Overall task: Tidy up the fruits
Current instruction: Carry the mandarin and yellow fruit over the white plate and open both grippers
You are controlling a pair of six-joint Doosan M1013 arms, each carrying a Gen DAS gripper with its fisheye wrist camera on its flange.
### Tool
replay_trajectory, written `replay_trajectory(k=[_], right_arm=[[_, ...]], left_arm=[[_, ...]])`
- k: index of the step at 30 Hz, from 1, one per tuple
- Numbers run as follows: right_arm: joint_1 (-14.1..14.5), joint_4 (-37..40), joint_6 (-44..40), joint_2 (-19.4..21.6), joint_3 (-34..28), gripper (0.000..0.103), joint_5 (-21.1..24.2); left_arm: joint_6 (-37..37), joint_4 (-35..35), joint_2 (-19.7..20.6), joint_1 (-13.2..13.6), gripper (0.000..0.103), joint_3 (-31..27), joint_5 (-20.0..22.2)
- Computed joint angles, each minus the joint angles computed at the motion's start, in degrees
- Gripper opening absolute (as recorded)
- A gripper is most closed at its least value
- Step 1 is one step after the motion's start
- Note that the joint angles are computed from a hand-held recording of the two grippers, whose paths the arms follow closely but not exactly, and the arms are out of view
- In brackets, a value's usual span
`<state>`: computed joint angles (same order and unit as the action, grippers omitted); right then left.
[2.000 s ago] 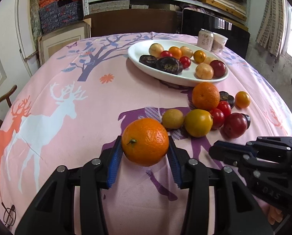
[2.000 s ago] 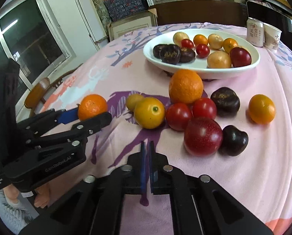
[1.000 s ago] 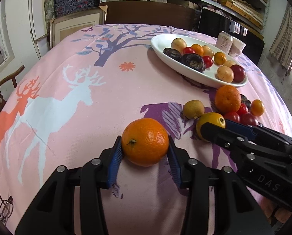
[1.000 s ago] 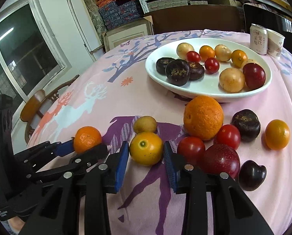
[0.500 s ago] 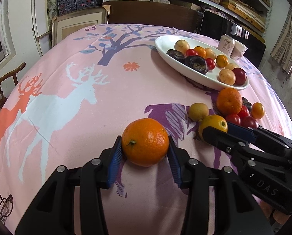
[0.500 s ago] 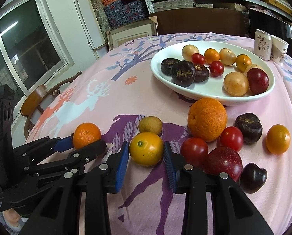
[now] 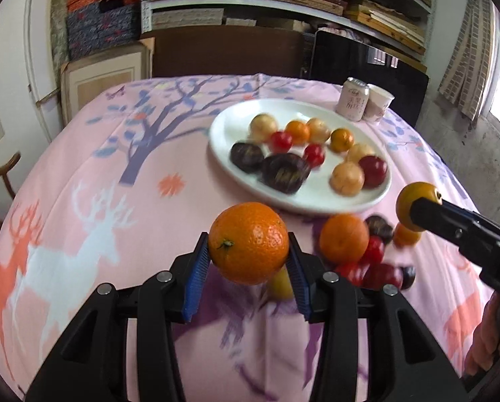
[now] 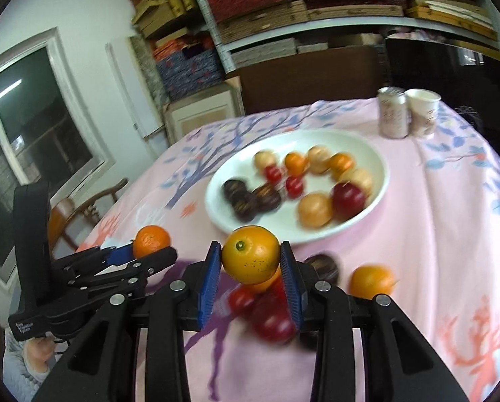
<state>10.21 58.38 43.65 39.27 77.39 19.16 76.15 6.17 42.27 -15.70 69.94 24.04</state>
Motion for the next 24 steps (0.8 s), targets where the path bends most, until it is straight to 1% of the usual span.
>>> replay_trajectory(k=[2,5,7,8,10,13,14,15,16,17,18,21,23,24], right_arm=[[-0.8,-3.3,4.6,0.9,-2.3,0.036,0.7],[-1.6,-7.6,10.9,3.2,-6.6,0.036,2.0],[-1.8,-9.6,13.8,4.8,-9.4,0.036,3.1],[-2.0,-10.7,15.6,6.1,-11.5,0.036,4.3],[-2.2,-13.3,18.9,8.1,-14.9,0.036,6.3],[-2.2,-18.0,24.2,11.2,-20.1,0.038,9.8],[-2.3,-19.5,26.3,11.9,-21.3,0.042,10.5],[-2.5,-18.8,26.1,12.0,-21.2,0.052,10.2],[-2.7,-17.8,25.2,11.9,-20.8,0.055,9.9],[-2.8,-17.8,25.0,11.7,-20.5,0.055,9.4],[-2.8,-17.7,25.2,11.6,-20.2,0.055,9.1],[-3.2,-14.3,23.8,11.0,-19.1,0.057,8.9],[-3.3,-12.3,21.8,9.9,-17.2,0.060,7.6],[-3.4,-12.0,21.6,9.4,-16.3,0.064,6.7]], left_arm=[[2.4,-2.2,1.9,-0.2,0.044,-4.1,1.3],[2.9,-2.3,5.0,-0.5,0.044,-10.1,3.6],[2.0,-1.2,7.2,-0.5,0.045,-14.4,4.9],[1.7,-0.8,8.4,-0.5,0.046,-16.6,5.5],[2.6,-2.8,10.6,-0.1,0.055,-20.9,7.2],[3.8,-5.2,14.7,0.5,0.056,-28.4,11.4],[3.6,-5.2,15.5,0.7,0.056,-29.7,12.1],[3.8,-6.2,15.8,0.9,0.058,-30.1,12.0],[4.2,-7.4,15.9,1.1,0.067,-30.2,12.1],[4.2,-8.2,16.0,1.3,0.071,-30.3,12.3],[3.6,-8.5,16.2,1.5,0.073,-30.4,12.4],[2.6,-9.5,15.6,1.9,0.073,-29.7,12.4],[1.7,-8.5,14.0,1.9,0.073,-26.7,10.6],[0.5,-6.6,13.0,1.8,0.074,-24.7,9.4]])
